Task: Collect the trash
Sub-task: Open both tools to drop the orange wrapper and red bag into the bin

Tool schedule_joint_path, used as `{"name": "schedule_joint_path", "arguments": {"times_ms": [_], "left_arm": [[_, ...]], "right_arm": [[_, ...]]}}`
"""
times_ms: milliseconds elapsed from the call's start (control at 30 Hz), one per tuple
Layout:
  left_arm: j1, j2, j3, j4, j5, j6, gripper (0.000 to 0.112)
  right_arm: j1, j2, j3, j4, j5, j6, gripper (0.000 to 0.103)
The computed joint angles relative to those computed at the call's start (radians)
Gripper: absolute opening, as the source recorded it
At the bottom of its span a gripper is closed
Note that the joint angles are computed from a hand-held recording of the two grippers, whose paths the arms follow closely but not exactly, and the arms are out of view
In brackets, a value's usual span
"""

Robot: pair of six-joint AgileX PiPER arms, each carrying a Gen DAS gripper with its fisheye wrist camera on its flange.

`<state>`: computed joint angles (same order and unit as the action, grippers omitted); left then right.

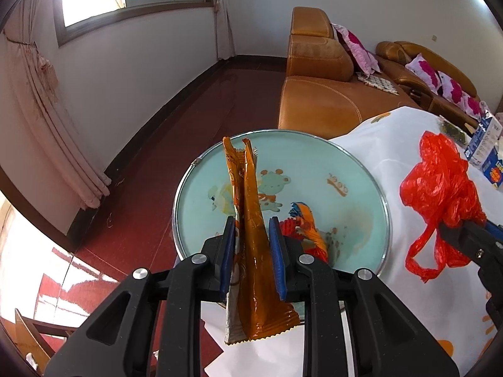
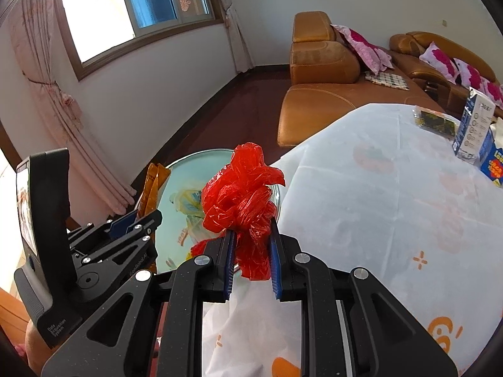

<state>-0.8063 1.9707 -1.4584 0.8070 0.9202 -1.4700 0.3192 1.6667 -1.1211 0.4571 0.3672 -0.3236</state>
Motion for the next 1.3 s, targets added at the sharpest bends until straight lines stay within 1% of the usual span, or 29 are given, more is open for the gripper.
{"name": "schedule_joint_path", "arguments": {"times_ms": [100, 367, 533, 633, 767, 833, 867, 933, 1000, 1033, 1067, 1100, 1200, 1233, 1300], "left_arm": [[0.015, 0.018, -0.017, -0.008, -0.002, 0.016, 0.021], [0.05, 0.058, -0.063, -0.017, 0.002, 0.065, 0.021], [0.085, 0.077, -0.079, -0.057, -0.032, 0.097, 0.021], [0.094, 0.101, -0.104, -0.063, -0.023, 0.126, 0.021], [0.11, 0.13, -0.138, -0.081, -0.015, 0.159, 0.022], [0.119, 0.142, -0.155, -0.092, -0.012, 0.179, 0.024], [0.121, 0.146, -0.161, -0.097, -0.01, 0.185, 0.027], [0.122, 0.15, -0.167, -0.098, -0.005, 0.186, 0.029], [0.123, 0.154, -0.172, -0.099, -0.001, 0.188, 0.031], [0.125, 0.154, -0.169, -0.1, -0.004, 0.186, 0.032], [0.125, 0.155, -0.17, -0.101, -0.003, 0.185, 0.034], [0.124, 0.157, -0.171, -0.099, 0.0, 0.184, 0.039], [0.121, 0.157, -0.175, -0.099, 0.006, 0.184, 0.049], [0.121, 0.155, -0.175, -0.099, 0.008, 0.185, 0.05], [0.118, 0.144, -0.167, -0.092, 0.011, 0.178, 0.059]], "right_arm": [[0.009, 0.026, -0.023, -0.02, 0.001, 0.02, 0.02], [0.033, 0.126, -0.136, -0.144, 0.01, 0.143, 0.02], [0.037, 0.209, -0.239, -0.157, 0.057, 0.166, 0.02], [0.053, 0.254, -0.291, -0.207, 0.073, 0.208, 0.021], [0.061, 0.311, -0.353, -0.209, 0.103, 0.196, 0.021], [0.061, 0.326, -0.362, -0.203, 0.103, 0.192, 0.024], [0.056, 0.331, -0.366, -0.183, 0.107, 0.17, 0.027], [0.05, 0.345, -0.38, -0.132, 0.128, 0.115, 0.037], [0.044, 0.347, -0.38, -0.103, 0.137, 0.084, 0.037], [0.043, 0.339, -0.365, -0.11, 0.127, 0.091, 0.037], [0.039, 0.336, -0.364, -0.106, 0.127, 0.089, 0.037], [0.033, 0.33, -0.357, -0.09, 0.124, 0.077, 0.038], [0.014, 0.306, -0.326, -0.019, 0.106, 0.012, 0.045], [0.012, 0.308, -0.331, -0.02, 0.108, 0.011, 0.046], [0.008, 0.313, -0.349, -0.025, 0.127, 0.015, 0.048]]}}
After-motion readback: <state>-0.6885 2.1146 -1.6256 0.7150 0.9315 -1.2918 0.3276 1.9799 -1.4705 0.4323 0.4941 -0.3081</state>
